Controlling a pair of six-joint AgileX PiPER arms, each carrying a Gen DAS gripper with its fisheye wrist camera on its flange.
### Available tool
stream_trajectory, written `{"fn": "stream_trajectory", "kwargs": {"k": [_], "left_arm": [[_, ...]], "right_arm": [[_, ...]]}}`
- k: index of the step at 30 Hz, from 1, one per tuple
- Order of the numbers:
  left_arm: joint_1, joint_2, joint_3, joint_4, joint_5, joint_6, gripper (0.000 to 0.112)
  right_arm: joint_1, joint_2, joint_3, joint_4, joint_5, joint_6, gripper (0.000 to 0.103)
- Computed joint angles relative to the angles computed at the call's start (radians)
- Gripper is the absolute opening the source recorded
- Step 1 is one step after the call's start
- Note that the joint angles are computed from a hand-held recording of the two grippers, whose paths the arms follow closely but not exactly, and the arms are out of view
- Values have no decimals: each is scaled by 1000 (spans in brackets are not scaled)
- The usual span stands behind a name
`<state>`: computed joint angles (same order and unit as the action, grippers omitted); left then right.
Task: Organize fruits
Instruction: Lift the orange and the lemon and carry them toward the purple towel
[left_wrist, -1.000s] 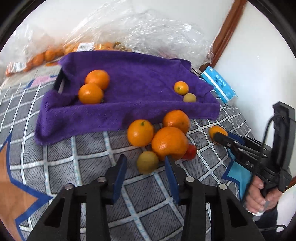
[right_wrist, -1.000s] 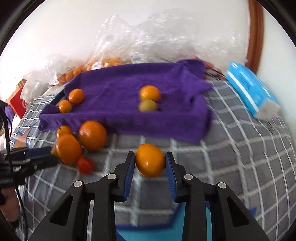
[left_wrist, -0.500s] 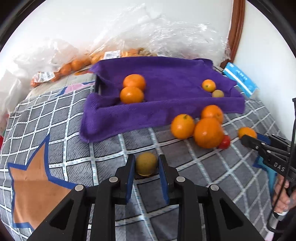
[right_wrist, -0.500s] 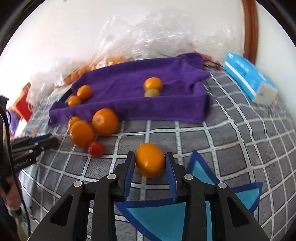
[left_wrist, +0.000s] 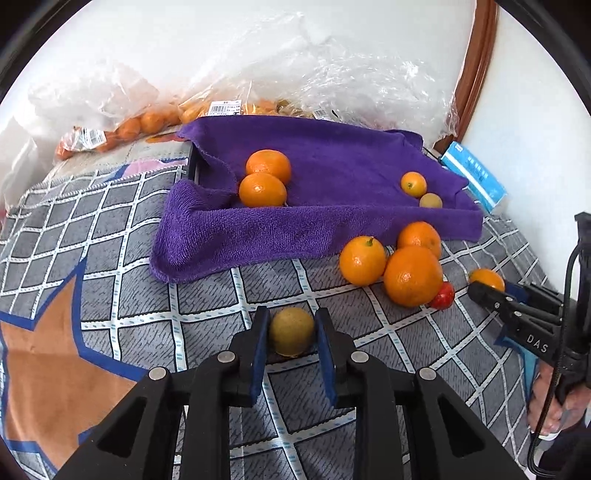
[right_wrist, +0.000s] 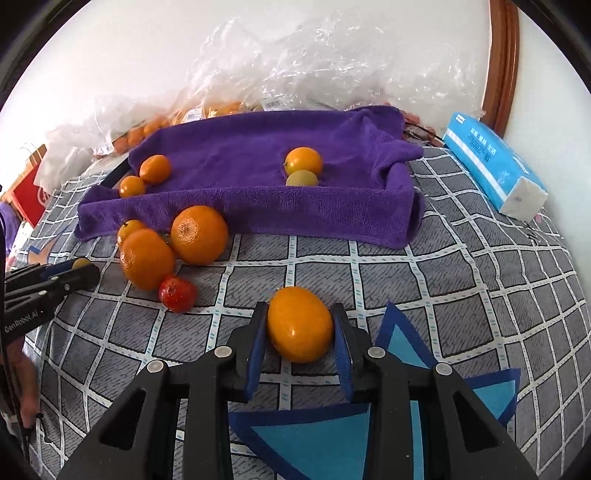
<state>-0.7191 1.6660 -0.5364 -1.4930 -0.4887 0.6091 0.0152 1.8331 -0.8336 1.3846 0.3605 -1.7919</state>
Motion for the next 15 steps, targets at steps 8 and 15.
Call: {"fn": "stream_trajectory", "kwargs": {"k": [8, 15], "left_arm": [[29, -19, 42, 170, 27, -201, 24], [-51, -42, 69, 146, -77, -227, 23]], "right_arm": [[12, -5, 3, -7, -21, 8, 33], [15, -22, 33, 134, -41, -132, 33]]}}
